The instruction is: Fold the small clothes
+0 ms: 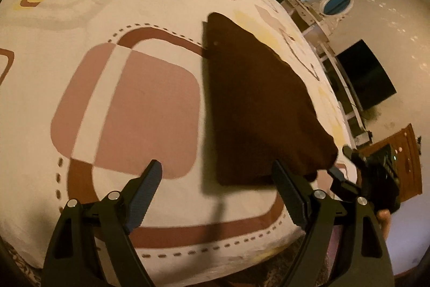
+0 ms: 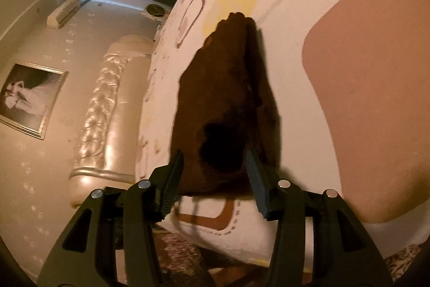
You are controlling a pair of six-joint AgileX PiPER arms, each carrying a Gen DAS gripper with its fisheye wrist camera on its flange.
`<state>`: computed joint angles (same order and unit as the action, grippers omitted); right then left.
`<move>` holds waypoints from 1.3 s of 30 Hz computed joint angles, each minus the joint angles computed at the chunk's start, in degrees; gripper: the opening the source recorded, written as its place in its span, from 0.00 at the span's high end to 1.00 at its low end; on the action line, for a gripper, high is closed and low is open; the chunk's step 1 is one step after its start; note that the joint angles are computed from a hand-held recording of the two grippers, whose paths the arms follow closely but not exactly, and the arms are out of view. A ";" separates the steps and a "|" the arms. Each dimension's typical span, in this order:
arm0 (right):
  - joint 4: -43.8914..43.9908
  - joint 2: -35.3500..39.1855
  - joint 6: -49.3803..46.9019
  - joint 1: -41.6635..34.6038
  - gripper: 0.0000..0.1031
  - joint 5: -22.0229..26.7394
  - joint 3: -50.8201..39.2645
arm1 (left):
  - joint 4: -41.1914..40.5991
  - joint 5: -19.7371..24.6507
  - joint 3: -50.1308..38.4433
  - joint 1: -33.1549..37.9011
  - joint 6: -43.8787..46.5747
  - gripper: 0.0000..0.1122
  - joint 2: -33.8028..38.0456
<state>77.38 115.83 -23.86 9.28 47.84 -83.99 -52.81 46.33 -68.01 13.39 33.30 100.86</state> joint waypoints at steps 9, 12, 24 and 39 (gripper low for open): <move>4.62 0.57 -1.36 0.42 0.54 1.16 2.22 | 6.91 -14.44 7.10 -8.35 4.47 0.26 -5.82; 6.92 1.36 -1.94 0.42 0.54 2.37 2.27 | 9.92 -16.98 6.09 -9.51 1.21 0.26 -4.38; 3.80 1.29 1.75 1.05 0.54 1.02 2.04 | 14.13 -23.18 7.50 -11.07 -0.21 0.26 -3.08; -0.34 -0.14 1.79 2.67 0.92 -2.09 2.34 | 10.83 -22.06 7.92 -6.83 0.95 0.26 -3.32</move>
